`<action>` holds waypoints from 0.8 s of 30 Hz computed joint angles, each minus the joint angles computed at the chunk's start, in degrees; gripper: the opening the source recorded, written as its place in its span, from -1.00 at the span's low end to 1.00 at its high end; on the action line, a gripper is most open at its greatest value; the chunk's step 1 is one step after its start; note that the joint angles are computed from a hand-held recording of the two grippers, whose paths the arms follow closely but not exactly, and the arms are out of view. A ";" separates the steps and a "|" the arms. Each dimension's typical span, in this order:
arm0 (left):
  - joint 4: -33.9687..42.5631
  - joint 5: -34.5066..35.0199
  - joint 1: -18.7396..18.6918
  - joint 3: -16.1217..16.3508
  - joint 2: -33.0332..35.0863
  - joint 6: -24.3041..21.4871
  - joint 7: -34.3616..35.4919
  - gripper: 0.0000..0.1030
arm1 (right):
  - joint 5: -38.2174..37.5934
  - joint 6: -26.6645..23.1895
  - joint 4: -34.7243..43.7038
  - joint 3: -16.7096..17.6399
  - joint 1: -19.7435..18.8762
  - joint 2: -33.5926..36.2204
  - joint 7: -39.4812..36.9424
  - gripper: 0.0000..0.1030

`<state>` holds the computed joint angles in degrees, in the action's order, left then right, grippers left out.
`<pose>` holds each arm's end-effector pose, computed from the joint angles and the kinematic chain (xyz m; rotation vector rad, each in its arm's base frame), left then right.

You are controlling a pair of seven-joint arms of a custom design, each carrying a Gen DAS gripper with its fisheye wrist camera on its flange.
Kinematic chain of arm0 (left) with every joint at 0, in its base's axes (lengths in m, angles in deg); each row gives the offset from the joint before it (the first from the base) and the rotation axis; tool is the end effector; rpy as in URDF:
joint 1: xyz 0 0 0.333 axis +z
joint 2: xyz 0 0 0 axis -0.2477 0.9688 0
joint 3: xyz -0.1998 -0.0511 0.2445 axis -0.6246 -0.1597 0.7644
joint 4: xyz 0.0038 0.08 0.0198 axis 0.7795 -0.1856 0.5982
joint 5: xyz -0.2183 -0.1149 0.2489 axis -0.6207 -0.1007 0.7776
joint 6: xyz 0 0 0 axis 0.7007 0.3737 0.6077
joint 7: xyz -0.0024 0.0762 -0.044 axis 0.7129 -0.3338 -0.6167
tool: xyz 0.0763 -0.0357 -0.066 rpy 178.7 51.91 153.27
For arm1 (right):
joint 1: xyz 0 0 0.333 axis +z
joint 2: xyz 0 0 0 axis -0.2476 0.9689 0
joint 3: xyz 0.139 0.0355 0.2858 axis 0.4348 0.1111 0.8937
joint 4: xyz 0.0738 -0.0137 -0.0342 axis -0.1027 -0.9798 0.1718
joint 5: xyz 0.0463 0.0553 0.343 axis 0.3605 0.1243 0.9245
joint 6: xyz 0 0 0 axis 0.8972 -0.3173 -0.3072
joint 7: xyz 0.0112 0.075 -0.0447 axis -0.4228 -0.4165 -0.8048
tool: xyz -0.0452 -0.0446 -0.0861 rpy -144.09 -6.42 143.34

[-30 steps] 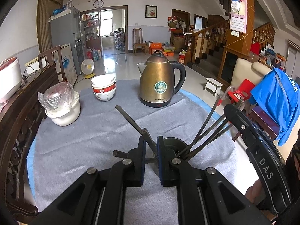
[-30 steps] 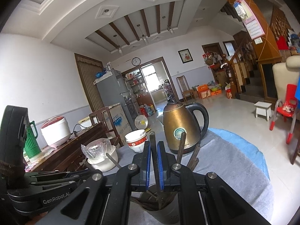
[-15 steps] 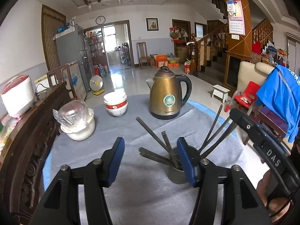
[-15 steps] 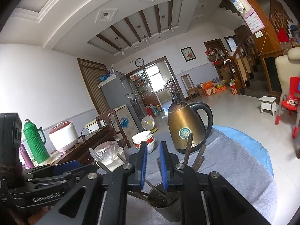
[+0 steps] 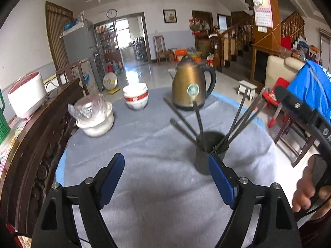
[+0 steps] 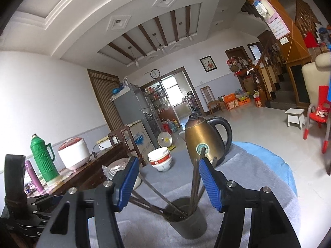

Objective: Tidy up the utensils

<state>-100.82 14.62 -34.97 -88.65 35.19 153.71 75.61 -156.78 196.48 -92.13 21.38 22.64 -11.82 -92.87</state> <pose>0.4131 -0.3396 0.6381 -1.6773 1.6125 -0.6662 0.4565 0.4331 0.6247 -1.3139 1.2379 -0.3225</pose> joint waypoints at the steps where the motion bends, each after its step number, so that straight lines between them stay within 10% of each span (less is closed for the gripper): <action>1: -0.22 -0.57 -0.05 0.03 -0.01 -0.24 0.15 0.63 | 1.95 -0.76 -1.42 0.82 -0.28 -0.82 -2.72 0.26; 12: -2.27 -4.41 -0.16 0.08 -0.61 -3.68 -1.23 0.64 | 22.64 -8.34 -10.26 7.37 -1.49 -5.94 -26.80 0.27; 24: -4.18 -5.54 0.15 -0.73 -0.88 -9.58 -3.86 0.64 | 32.69 -14.28 -9.98 9.58 1.15 -4.81 -35.68 0.27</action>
<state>-105.00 9.08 -34.82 -89.38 34.31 144.14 71.74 -124.09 182.20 -102.11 30.97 23.79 -16.62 -128.55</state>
